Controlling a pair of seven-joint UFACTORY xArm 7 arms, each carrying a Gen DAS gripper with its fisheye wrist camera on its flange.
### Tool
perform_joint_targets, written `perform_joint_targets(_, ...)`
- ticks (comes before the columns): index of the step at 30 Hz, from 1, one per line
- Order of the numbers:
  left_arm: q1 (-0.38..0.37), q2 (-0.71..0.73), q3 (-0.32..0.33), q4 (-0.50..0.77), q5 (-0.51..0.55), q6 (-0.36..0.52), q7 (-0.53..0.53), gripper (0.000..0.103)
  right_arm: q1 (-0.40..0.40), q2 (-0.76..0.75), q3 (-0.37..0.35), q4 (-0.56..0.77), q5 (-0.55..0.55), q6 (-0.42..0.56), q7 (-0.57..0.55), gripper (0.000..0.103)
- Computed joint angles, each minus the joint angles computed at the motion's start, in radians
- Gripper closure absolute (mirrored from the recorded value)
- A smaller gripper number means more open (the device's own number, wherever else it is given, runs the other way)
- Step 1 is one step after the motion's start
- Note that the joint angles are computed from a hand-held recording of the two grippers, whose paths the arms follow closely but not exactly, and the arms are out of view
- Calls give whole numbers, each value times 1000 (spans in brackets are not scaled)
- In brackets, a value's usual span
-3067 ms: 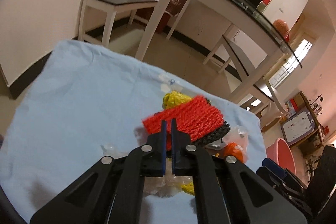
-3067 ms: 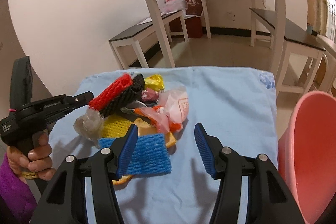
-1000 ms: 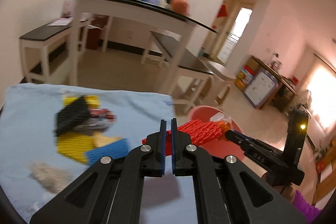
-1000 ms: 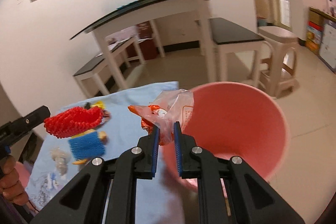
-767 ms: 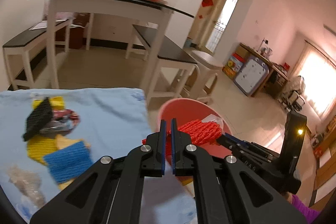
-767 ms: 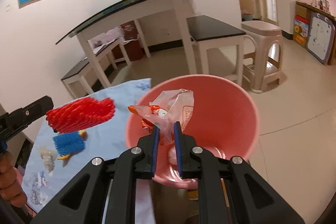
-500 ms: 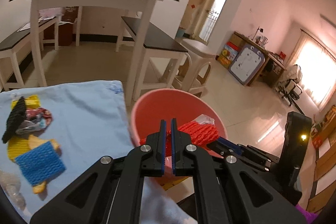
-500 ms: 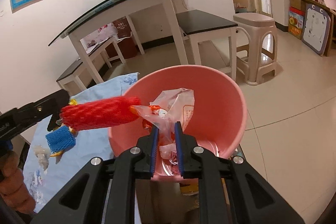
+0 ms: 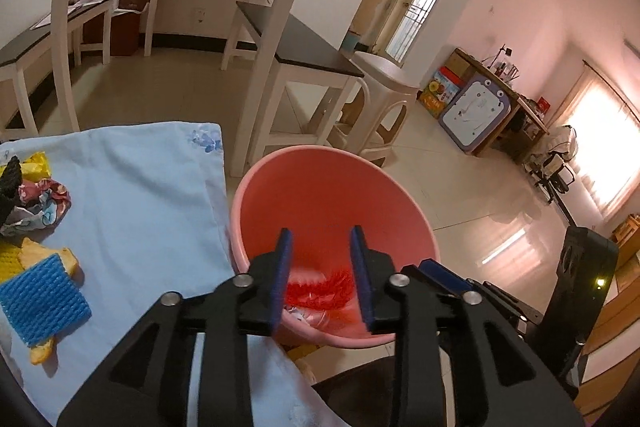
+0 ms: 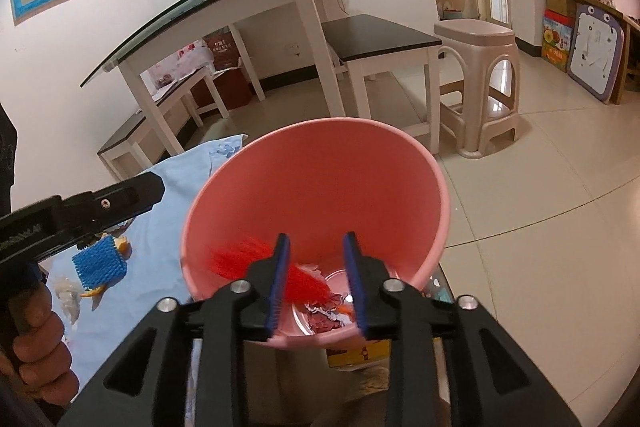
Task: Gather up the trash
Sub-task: 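Carry both items into the pink bucket and open both tools, then move both open tools back over the remaining trash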
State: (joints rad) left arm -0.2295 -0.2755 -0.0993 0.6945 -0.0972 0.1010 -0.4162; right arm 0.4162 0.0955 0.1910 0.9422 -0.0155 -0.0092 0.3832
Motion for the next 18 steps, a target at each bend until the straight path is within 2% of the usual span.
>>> perform_joint_targets(3, 9, -6, -7, -2, 16, 1, 0, 71, 15, -5, -19, -7, -27, -11, 24, 62)
perform_joint_targets(7, 59, -29, -53, -12, 76, 15, -47, 70, 16, -15, -19, -11, -40, -11, 34, 60)
perform_joint_targets(8, 73, -40, -67, -17, 94, 21, -64, 70, 15, -18, -16, -14, -40, -13, 34, 56)
perform_joint_targets(11, 108, -65, -99, -31, 143, 37, -110, 70, 1, -35, 12, -31, -1, -35, 4, 50)
perform_joint_targets(14, 150, -108, -134, -53, 198, 66, -166, 70, -3, -49, 33, -40, 34, -43, -28, 48)
perform_joint_targets(18, 177, -175, -147, -90, 238, 107, -222, 70, 10, -67, 45, -49, 61, -44, -53, 46)
